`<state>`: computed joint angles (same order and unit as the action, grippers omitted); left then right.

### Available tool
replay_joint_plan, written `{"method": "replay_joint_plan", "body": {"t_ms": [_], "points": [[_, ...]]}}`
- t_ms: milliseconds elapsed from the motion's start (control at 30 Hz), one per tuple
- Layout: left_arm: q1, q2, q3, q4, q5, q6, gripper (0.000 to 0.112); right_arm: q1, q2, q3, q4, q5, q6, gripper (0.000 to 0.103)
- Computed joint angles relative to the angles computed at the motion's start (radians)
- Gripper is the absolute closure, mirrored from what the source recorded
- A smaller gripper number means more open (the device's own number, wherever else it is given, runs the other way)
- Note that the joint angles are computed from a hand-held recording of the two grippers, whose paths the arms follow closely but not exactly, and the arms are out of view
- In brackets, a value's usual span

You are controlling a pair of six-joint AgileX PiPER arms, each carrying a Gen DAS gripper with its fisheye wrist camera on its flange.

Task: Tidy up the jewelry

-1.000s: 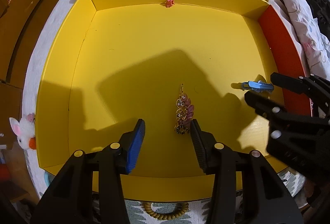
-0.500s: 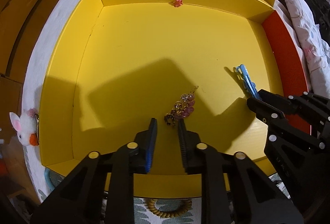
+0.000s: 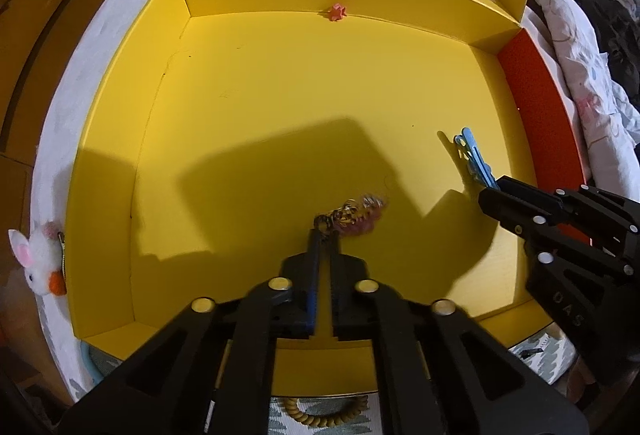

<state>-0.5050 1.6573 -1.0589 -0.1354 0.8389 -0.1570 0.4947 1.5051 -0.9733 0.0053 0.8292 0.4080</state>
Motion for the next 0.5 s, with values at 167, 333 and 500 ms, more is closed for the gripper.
{"method": "replay_joint_plan", "body": {"t_ms": [167,333,500], "points": [[0.026,-0.017,-0.007,-0.023,0.010,0.024,0.112,-0.044,-0.062,0.020,0.061,0.001,-0.051,0.086],[0.061,-0.060,0.007,-0.054,0.017,0.068,0.112,-0.079,-0.093,0.024,0.106,-0.003,-0.090,0.086],[0.091,-0.098,-0.021,-0.052,0.060,0.090,0.112,-0.110,-0.123,0.032,0.139,0.000,-0.117,0.086]]}}
